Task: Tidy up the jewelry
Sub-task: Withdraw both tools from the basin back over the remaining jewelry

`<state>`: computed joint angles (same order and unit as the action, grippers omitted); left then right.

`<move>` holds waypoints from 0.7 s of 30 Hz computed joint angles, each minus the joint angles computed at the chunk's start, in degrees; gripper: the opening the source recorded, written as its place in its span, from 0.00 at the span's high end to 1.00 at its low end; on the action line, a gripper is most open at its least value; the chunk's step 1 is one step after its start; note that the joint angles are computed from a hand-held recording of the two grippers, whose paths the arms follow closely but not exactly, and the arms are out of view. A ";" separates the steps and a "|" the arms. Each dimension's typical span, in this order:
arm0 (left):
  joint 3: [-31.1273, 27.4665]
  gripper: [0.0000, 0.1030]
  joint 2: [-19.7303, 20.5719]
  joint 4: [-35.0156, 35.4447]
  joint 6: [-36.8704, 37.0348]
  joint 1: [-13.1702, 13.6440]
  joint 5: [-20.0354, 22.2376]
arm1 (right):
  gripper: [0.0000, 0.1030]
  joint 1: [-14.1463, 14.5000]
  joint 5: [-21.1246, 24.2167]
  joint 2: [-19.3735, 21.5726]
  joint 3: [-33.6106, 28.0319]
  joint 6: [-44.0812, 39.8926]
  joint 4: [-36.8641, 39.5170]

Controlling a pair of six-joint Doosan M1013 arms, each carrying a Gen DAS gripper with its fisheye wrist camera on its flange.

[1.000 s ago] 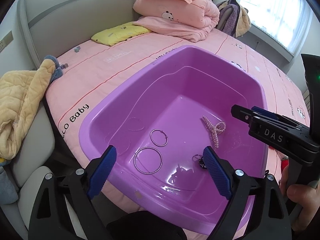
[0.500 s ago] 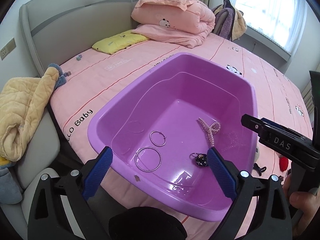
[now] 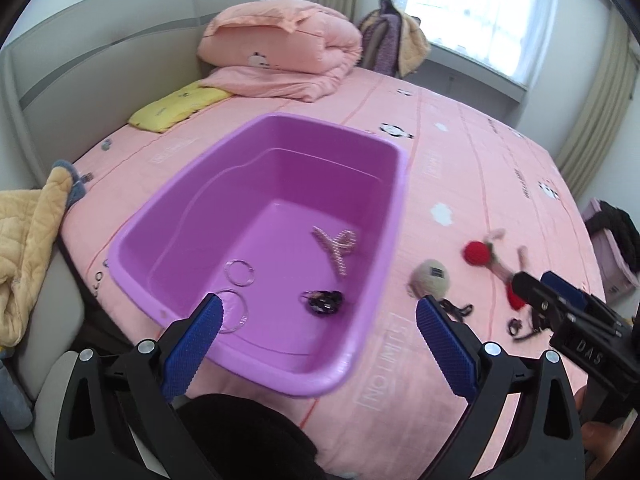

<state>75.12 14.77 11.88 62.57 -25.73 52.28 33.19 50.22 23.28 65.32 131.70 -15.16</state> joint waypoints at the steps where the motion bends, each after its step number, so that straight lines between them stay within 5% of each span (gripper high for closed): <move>1: 0.09 0.07 -0.01 -1.44 1.24 -0.41 -0.24 | 0.35 -0.02 0.20 -1.30 2.03 1.75 -1.43; 12: -0.54 0.06 2.96 -8.53 8.88 -5.61 -0.53 | 0.35 -1.32 3.88 -12.46 19.19 16.95 -9.56; 21: -1.93 0.06 6.76 -6.04 8.14 -7.79 -1.07 | 0.35 -4.66 3.09 -14.77 25.30 22.49 -10.01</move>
<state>73.19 21.53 5.84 70.71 -33.52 51.21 28.53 53.31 8.51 90.63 154.19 -25.17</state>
